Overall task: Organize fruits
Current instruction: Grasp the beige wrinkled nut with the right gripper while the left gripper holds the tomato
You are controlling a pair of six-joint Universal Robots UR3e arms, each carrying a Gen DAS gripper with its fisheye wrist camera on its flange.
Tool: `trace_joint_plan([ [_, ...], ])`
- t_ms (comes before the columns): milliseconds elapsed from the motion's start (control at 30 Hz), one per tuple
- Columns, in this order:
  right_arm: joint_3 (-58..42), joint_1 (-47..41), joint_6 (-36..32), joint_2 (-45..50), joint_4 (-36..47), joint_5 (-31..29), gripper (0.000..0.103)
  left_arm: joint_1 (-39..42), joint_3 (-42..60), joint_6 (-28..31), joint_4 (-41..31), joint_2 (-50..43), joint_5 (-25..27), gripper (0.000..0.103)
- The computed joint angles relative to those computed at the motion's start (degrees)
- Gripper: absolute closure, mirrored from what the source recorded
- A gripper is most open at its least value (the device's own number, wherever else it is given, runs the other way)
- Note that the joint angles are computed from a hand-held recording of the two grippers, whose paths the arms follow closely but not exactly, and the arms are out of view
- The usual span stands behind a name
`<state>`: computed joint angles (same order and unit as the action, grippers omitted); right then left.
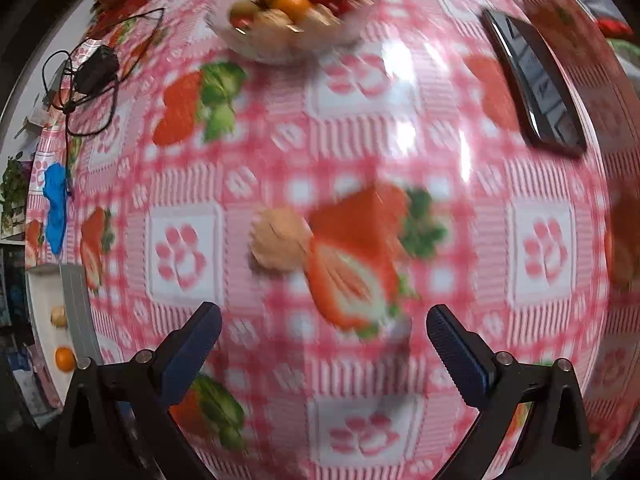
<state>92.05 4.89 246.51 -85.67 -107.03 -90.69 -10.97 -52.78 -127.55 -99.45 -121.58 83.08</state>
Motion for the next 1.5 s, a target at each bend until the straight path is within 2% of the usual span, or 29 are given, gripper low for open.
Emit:
trace_joint_plan([
  [33,-1.2,-0.71,-1.22,1.09,-0.32,-0.14,0.014,0.79,-0.14,0.59,-0.27,0.27,0.0,0.076],
  [67,-2.23,-1.67,-2.69,2.2,-0.39,0.16,0.017,0.55,0.02,0.18,-0.14,0.03,0.07,0.076],
  [200,-6.3,-3.4,-5.66,6.76,0.43,0.32,0.018,1.35,-0.17,0.47,-0.17,0.13,0.12,0.076],
  [233,-7.21,-3.33,-5.98,7.6,0.77,-0.06,0.023,1.15,0.23,0.14,-0.35,-0.11,0.09,0.076],
  [367,-13.59,-2.68,-7.42,12.2,3.8,-2.14,0.051,0.57,1.1,-0.39,-0.58,-0.68,0.33,0.076],
  [400,-14.62,-2.61,-7.61,12.81,4.2,-2.55,0.064,0.66,0.69,-0.23,-0.3,-0.49,0.36,0.076],
  [433,-13.89,-2.3,-7.23,12.14,3.75,-2.53,0.072,0.75,0.5,-0.09,-0.19,-0.37,0.41,0.076],
  [500,-12.76,-2.44,-6.23,11.41,1.99,-1.43,0.072,1.0,-0.27,0.4,0.23,0.08,0.57,0.076],
  [533,-15.3,0.19,-3.35,12.49,3.23,-1.73,0.072,0.72,-0.09,0.17,0.15,0.04,0.59,0.076],
  [800,-15.02,6.24,0.71,8.54,5.16,-0.8,0.072,0.29,-0.25,0.13,-0.97,0.85,1.48,0.076],
  [967,-16.24,11.54,6.02,8.75,5.5,0.29,0.072,0.99,-5.07,1.91,0.67,3.96,2.45,0.076],
  [1067,-12.92,14.38,9.22,7.47,3.1,0.75,0.072,1.79,-10.55,3.46,2.17,7.26,3.07,0.076],
  [1300,-10.77,20.89,17.23,6.62,2.13,2.64,0.072,5.13,-14.81,6.1,-1.08,10.42,3.26,0.076],
  [1500,-11.4,25.25,22.83,7.55,2.27,3.59,0.072,6.91,-18.69,7.98,-0.64,12.96,5.22,0.076],
])
